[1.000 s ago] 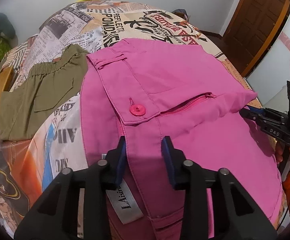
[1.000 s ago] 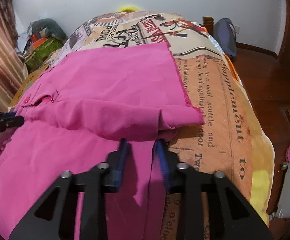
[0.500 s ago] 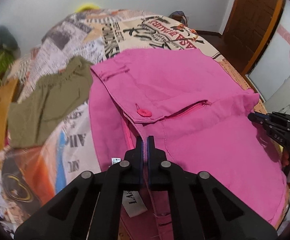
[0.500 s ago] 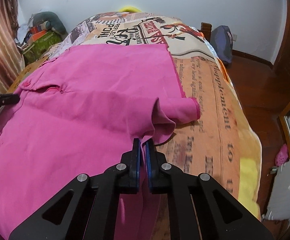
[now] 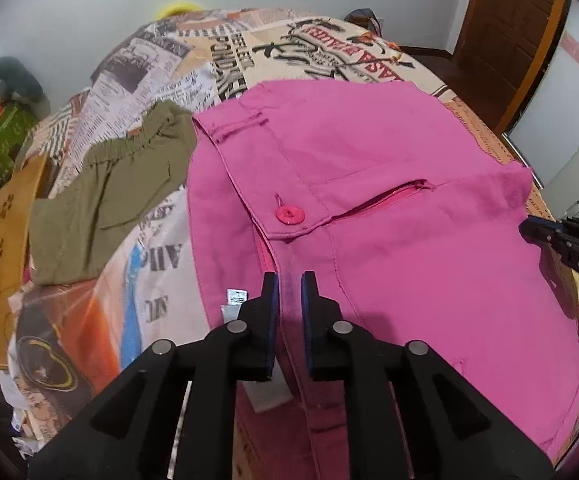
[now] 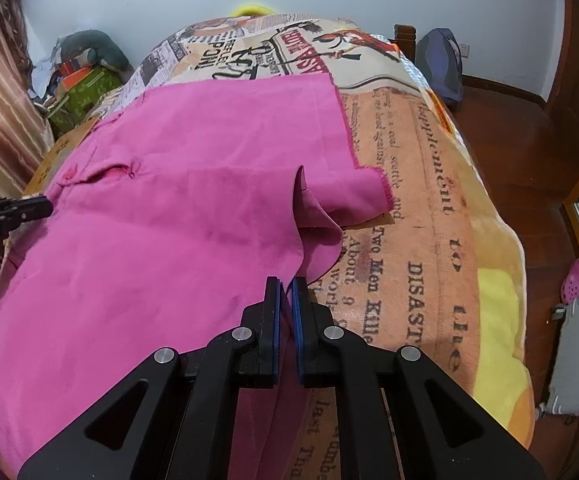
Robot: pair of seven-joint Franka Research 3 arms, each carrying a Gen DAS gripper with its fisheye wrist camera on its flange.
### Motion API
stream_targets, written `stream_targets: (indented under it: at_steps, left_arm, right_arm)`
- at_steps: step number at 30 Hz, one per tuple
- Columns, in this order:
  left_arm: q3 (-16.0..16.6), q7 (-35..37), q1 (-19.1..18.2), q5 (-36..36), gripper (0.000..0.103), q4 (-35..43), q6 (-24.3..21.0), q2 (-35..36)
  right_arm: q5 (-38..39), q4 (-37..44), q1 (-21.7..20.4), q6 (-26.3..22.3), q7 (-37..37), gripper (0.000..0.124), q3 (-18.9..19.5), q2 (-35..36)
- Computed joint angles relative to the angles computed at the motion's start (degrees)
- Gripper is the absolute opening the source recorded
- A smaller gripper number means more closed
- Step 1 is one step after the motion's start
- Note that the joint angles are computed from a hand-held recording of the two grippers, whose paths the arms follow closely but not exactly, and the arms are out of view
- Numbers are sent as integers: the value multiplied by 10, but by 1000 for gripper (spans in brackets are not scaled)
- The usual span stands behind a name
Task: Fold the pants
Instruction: 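Lift the pink pants edge with both grippers, raising the fabric off the bed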
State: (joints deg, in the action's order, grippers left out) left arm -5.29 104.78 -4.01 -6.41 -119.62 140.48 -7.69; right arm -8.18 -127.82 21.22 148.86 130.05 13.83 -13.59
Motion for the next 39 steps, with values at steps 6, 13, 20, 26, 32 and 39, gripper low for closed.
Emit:
stream_targets:
  at_steps: [6,13,20,26,32,39]
  left_arm:
    - [8,3,1,-31,41,24,14,2]
    - [-2,-10,13,-29,41,86,3,61]
    - [-17,-23,29,-29,41,134,-25,121]
    - [-26,-23,39,-38,43,136,-21,135]
    - [-30,-31,42,-50,40,141,-22,140]
    - [-34,-37,25,13,6,126,16,133]
  right_arm:
    - [-37,13,-24,11,32,23,8,-11]
    - [-88,45,-41,24,56,40,1,24]
    - [-51,83,-22,27,4,41,-35,92]
    - [-2,86,-3,45,-53,45,-55,119]
    - [-41,95,4,38,-43,29,-57,124]
    - [-98,117,13,-1,-42,6,-59,135]
